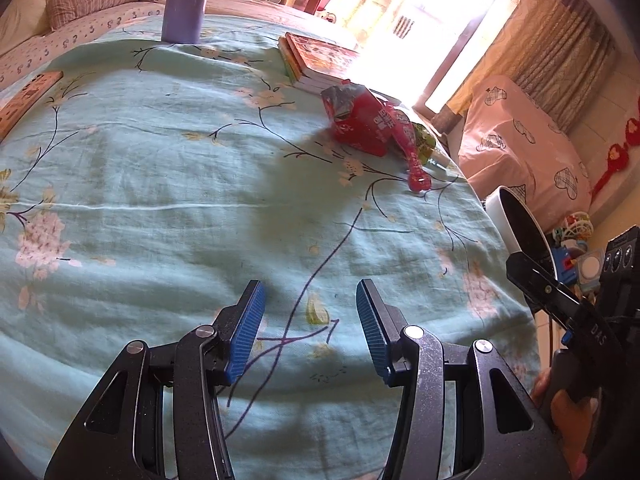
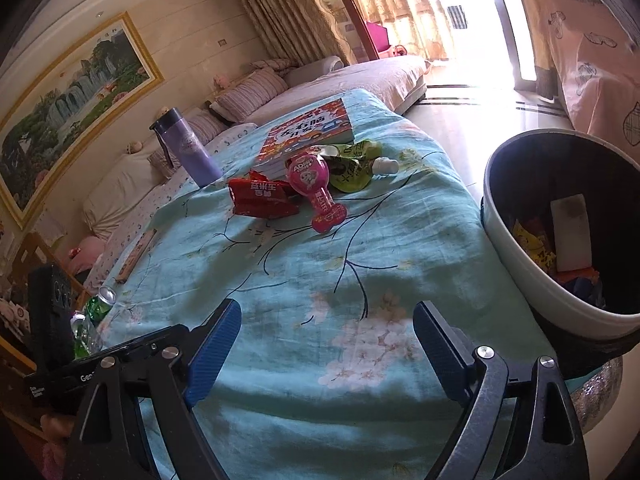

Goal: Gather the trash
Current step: 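Move both open tools back over the bed toward the red chip bag, then grasp the red chip bag with the left tool while the right tool grasps the pink toothbrush package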

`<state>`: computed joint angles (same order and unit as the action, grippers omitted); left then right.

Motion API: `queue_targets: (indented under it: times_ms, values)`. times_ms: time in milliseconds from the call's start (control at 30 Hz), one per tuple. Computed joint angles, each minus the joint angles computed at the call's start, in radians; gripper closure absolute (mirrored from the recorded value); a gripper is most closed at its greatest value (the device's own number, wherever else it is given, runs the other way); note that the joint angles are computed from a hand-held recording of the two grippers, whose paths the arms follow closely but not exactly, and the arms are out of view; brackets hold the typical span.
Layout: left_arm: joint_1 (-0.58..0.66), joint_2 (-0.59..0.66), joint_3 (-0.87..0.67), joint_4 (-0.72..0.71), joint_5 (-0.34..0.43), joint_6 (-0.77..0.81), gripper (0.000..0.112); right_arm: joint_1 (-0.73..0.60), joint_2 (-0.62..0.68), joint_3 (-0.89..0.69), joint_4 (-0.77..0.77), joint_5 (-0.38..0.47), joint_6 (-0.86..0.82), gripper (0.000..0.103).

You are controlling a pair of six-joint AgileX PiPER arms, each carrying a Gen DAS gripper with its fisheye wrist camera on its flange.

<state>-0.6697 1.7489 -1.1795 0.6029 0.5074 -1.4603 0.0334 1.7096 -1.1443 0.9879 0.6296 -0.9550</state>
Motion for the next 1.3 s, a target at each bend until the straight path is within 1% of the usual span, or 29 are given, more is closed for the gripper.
queue_targets:
  times_ms: [100, 200, 267, 333, 367, 400, 433, 500, 567, 667, 867, 933, 967, 1000, 1033, 1067, 1100, 1133, 1167, 1200, 1233, 1300]
  values:
    - [0.017, 0.008, -0.02, -0.027, -0.001, 0.047, 0.064, 0.015, 0.027, -0.044, -0.035, 0.006, 0.033, 0.014]
    - [0.047, 0.02, -0.057, -0.087, -0.011, 0.132, 0.064, 0.039, 0.055, -0.096, -0.079, 0.004, 0.059, 0.015]
    - [0.07, 0.038, -0.102, -0.137, -0.008, 0.209, 0.064, 0.054, 0.088, -0.147, -0.109, 0.016, 0.079, 0.018]
    - [0.091, 0.057, -0.149, -0.179, -0.004, 0.277, 0.064, 0.073, 0.128, -0.211, -0.151, 0.031, 0.109, 0.028]
    - [0.1, 0.071, -0.18, -0.19, 0.004, 0.304, 0.062, 0.08, 0.145, -0.234, -0.163, 0.036, 0.113, 0.03]
    - [0.11, 0.089, -0.215, -0.205, 0.019, 0.332, 0.053, 0.089, 0.167, -0.267, -0.183, 0.043, 0.124, 0.032]
    - [0.123, 0.107, -0.248, -0.227, 0.031, 0.361, 0.05, 0.096, 0.186, -0.293, -0.199, 0.05, 0.133, 0.034]
    - [0.151, 0.136, -0.295, -0.29, 0.019, 0.438, 0.047, 0.109, 0.229, -0.355, -0.233, 0.064, 0.155, 0.037]
    - [0.179, 0.171, -0.351, -0.349, 0.028, 0.51, 0.043, 0.119, 0.27, -0.412, -0.263, 0.076, 0.177, 0.038]
    - [0.208, 0.237, -0.456, -0.397, 0.063, 0.581, 0.043, 0.131, 0.335, -0.507, -0.319, 0.1, 0.211, 0.043]
    - [0.261, 0.373, -0.656, -0.51, 0.121, 0.704, 0.043, 0.148, 0.453, -0.689, -0.404, 0.173, 0.265, 0.043]
    - [0.276, 0.405, -0.691, -0.545, 0.116, 0.739, 0.043, 0.151, 0.485, -0.742, -0.42, 0.201, 0.283, 0.046]
    - [0.278, 0.418, -0.706, -0.546, 0.12, 0.743, 0.047, 0.154, 0.498, -0.763, -0.43, 0.211, 0.291, 0.048]
    - [0.282, 0.428, -0.717, -0.551, 0.119, 0.753, 0.066, 0.158, 0.508, -0.78, -0.442, 0.219, 0.3, 0.054]
    - [0.291, 0.441, -0.728, -0.597, 0.112, 0.8, 0.077, 0.162, 0.517, -0.793, -0.454, 0.226, 0.308, 0.063]
    - [0.301, 0.446, -0.728, -0.651, 0.101, 0.849, 0.083, 0.166, 0.529, -0.809, -0.467, 0.236, 0.317, 0.067]
    - [0.305, 0.444, -0.716, -0.677, 0.083, 0.872, 0.088, 0.17, 0.531, -0.811, -0.475, 0.236, 0.322, 0.075]
    - [0.302, 0.438, -0.706, -0.672, 0.072, 0.879, 0.089, 0.172, 0.527, -0.802, -0.474, 0.229, 0.316, 0.076]
    - [0.295, 0.433, -0.702, -0.647, 0.072, 0.868, 0.101, 0.17, 0.519, -0.791, -0.467, 0.223, 0.308, 0.077]
    - [0.288, 0.424, -0.692, -0.623, 0.074, 0.859, 0.105, 0.166, 0.51, -0.778, -0.451, 0.226, 0.3, 0.081]
    - [0.284, 0.41, -0.673, -0.618, 0.066, 0.856, 0.106, 0.16, 0.503, -0.768, -0.434, 0.232, 0.297, 0.084]
    - [0.28, 0.357, -0.586, -0.633, 0.021, 0.863, 0.109, 0.147, 0.48, -0.734, -0.395, 0.236, 0.284, 0.084]
